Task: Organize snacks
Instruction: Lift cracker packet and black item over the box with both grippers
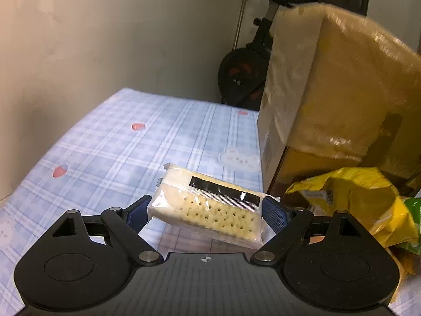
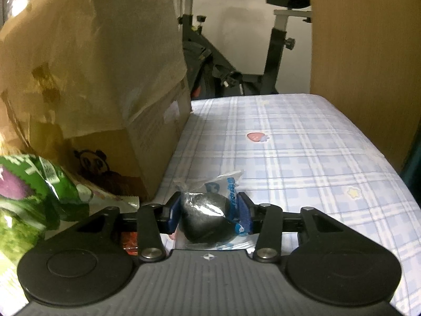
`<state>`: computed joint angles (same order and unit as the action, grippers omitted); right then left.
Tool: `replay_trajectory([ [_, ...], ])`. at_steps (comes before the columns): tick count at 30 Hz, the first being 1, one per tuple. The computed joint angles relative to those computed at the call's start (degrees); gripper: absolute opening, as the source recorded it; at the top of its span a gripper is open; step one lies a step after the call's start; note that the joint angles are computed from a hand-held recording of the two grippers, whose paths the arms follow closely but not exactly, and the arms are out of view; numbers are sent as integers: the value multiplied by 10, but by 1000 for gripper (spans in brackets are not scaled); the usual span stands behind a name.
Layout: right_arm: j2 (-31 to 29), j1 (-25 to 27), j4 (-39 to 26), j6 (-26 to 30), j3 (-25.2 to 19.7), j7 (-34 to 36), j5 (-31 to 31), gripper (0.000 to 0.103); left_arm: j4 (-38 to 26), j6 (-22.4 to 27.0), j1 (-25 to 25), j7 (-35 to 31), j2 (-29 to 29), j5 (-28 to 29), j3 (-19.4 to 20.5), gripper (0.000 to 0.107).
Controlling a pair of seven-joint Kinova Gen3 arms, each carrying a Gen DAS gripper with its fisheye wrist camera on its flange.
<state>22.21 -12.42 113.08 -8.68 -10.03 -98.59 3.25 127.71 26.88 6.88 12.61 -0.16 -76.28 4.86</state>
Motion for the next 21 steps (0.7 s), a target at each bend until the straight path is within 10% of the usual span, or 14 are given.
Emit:
replay_trajectory([
  [21, -121, -9, 33, -106, 0, -43, 61, 47, -23, 17, -11, 78, -90, -121, 49, 90],
])
